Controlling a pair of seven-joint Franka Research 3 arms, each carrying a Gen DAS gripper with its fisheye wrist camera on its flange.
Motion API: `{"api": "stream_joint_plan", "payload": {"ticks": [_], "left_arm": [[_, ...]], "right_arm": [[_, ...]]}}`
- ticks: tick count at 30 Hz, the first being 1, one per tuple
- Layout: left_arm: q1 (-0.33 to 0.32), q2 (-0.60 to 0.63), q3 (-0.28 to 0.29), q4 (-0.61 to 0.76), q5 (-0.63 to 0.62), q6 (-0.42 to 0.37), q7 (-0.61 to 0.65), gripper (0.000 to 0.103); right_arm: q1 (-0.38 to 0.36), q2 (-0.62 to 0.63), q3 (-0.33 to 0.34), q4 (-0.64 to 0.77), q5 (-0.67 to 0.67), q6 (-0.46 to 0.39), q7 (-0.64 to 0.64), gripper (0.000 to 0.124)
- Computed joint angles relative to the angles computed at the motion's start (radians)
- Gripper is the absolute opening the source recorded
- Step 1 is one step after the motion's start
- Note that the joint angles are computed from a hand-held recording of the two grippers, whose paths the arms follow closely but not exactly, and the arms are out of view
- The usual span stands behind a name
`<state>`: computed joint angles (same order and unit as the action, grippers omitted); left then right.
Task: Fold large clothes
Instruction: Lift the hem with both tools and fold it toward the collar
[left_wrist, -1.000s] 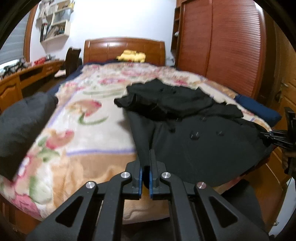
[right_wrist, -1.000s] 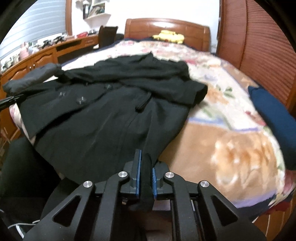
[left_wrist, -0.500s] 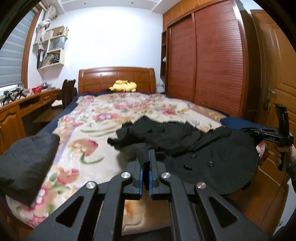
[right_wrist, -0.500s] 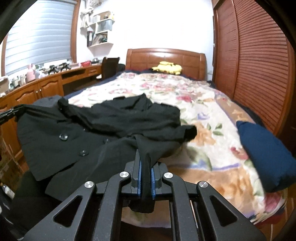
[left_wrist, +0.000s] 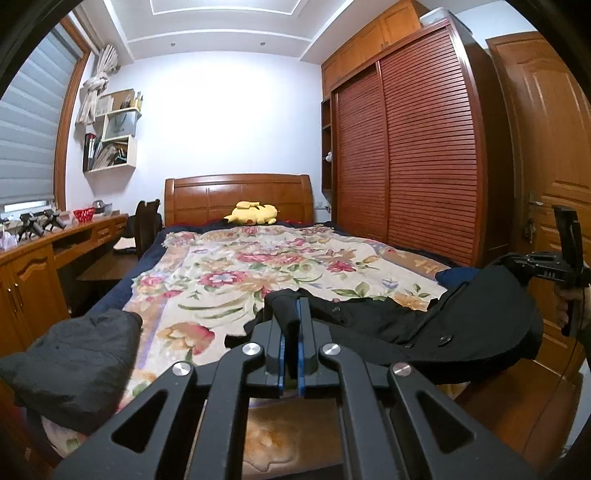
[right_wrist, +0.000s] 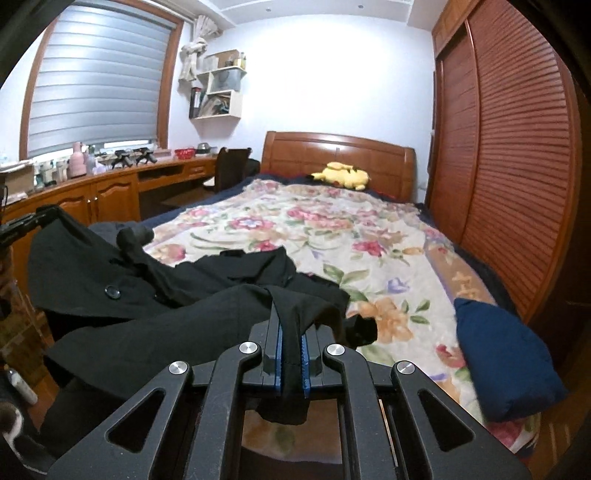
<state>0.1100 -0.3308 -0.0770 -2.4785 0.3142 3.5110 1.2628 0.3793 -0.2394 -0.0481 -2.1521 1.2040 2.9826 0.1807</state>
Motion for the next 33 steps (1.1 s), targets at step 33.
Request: {"api": "stream_joint_plan", "payload": {"ticks": [33], "left_arm": [[0.005,0.544,-0.065,0.459,-0.521,-0.205,0.403,0.001]], "right_arm": [[-0.134,0.498,0.111,0.328,-0.401,0.023,0.380,0.005]]}}
